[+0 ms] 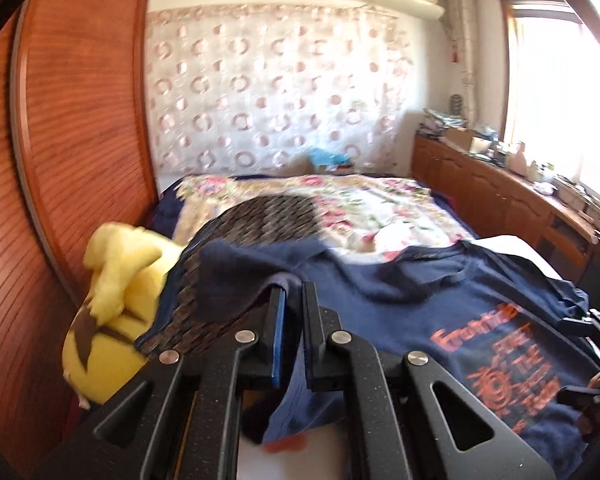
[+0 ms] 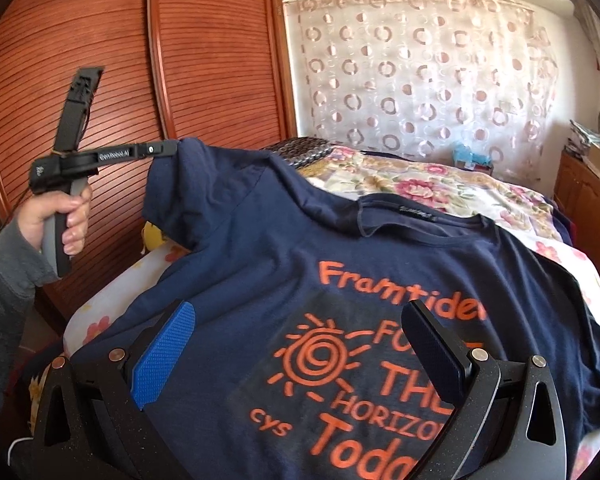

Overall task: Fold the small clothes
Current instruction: 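Grasp the side edge of the navy T-shirt with the left gripper, then fold the gripped side inward over the shirt body, open left gripper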

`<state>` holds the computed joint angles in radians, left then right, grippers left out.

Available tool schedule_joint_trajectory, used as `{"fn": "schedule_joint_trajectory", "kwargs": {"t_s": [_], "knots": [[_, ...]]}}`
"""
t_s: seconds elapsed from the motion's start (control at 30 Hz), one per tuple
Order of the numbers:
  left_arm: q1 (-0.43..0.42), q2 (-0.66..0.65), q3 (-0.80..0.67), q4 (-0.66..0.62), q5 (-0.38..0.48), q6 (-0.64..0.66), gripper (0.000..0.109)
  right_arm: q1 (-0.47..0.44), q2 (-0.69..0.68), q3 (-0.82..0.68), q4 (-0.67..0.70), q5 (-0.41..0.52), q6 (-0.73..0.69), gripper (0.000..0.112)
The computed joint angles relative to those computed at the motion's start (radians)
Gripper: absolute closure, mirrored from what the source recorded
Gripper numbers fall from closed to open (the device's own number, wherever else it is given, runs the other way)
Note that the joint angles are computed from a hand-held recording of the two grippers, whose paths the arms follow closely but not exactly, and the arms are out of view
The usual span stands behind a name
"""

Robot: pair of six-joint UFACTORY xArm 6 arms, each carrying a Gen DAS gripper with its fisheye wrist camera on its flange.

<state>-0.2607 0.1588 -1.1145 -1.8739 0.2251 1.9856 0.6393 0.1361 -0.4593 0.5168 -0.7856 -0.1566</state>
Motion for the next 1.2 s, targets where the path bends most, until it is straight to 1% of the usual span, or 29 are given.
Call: {"fn": "schedule_joint_trajectory", "kwargs": {"t_s": [0.1,0.2,0.27,0.37,0.4,0.43,0.5,0.53,0.57,0.6,0.7,0.73,0.77,0.83,0.9,1.0,1.2], "knots": [[-0.054,-0.005,-0.009,0.050,-0.011,-0.037,0.100,-0.023,-0.010,0.022,-0.012,-0.019,0.020,0.010],[-0.112,-0.010,-0.001,0.136,0.001,-0.106,0.100,-0.041,-0.010,0.039,-0.011,-0.044,0.038,0.010],[-0.141,-0.022,0.017,0.167,0.005,-0.122,0.100,-0.046,-0.013,0.050,-0.009,-0.055,0.054,0.010],[-0.165,-0.051,0.055,0.158,0.012,-0.091,0.100,-0.050,-0.012,0.056,0.001,-0.062,0.063,0.010],[-0.166,-0.061,0.065,0.134,0.009,-0.066,0.100,-0.047,-0.006,0.052,0.009,-0.062,0.061,0.010],[-0.161,-0.070,0.072,0.115,0.003,-0.045,0.100,-0.044,-0.001,0.047,0.016,-0.062,0.058,0.010],[-0.147,-0.082,0.081,0.112,-0.005,-0.048,0.094,-0.040,0.005,0.033,0.027,-0.054,0.051,0.010],[-0.131,-0.088,0.087,0.119,0.007,-0.061,0.084,-0.036,0.007,0.025,0.034,-0.050,0.046,0.010],[-0.102,-0.093,0.093,0.123,0.024,-0.072,0.070,-0.035,0.009,0.022,0.033,-0.051,0.046,0.010],[-0.094,-0.089,0.088,0.110,0.020,-0.068,0.064,-0.039,0.011,0.021,0.023,-0.052,0.051,0.010],[-0.042,-0.057,0.067,0.083,-0.011,-0.060,0.056,-0.032,0.031,0.002,0.016,-0.052,0.054,0.010],[-0.032,-0.043,0.060,0.079,-0.024,-0.059,0.049,-0.039,0.033,0.003,0.002,-0.052,0.058,0.010],[-0.018,-0.026,0.051,0.080,-0.037,-0.062,0.048,-0.047,0.036,0.003,-0.013,-0.052,0.063,0.010],[0.024,0.010,0.042,0.113,-0.037,-0.110,0.048,-0.054,0.043,-0.002,-0.031,-0.048,0.066,0.010],[0.051,0.049,0.035,0.212,-0.023,-0.231,0.048,-0.059,0.045,-0.003,-0.044,-0.046,0.067,0.010],[0.066,0.089,0.023,0.266,0.009,-0.302,0.048,-0.069,0.050,-0.011,-0.062,-0.037,0.070,0.010],[0.056,0.185,-0.062,0.322,0.007,-0.388,0.048,-0.072,0.044,-0.017,-0.058,-0.022,0.052,0.010]]}}
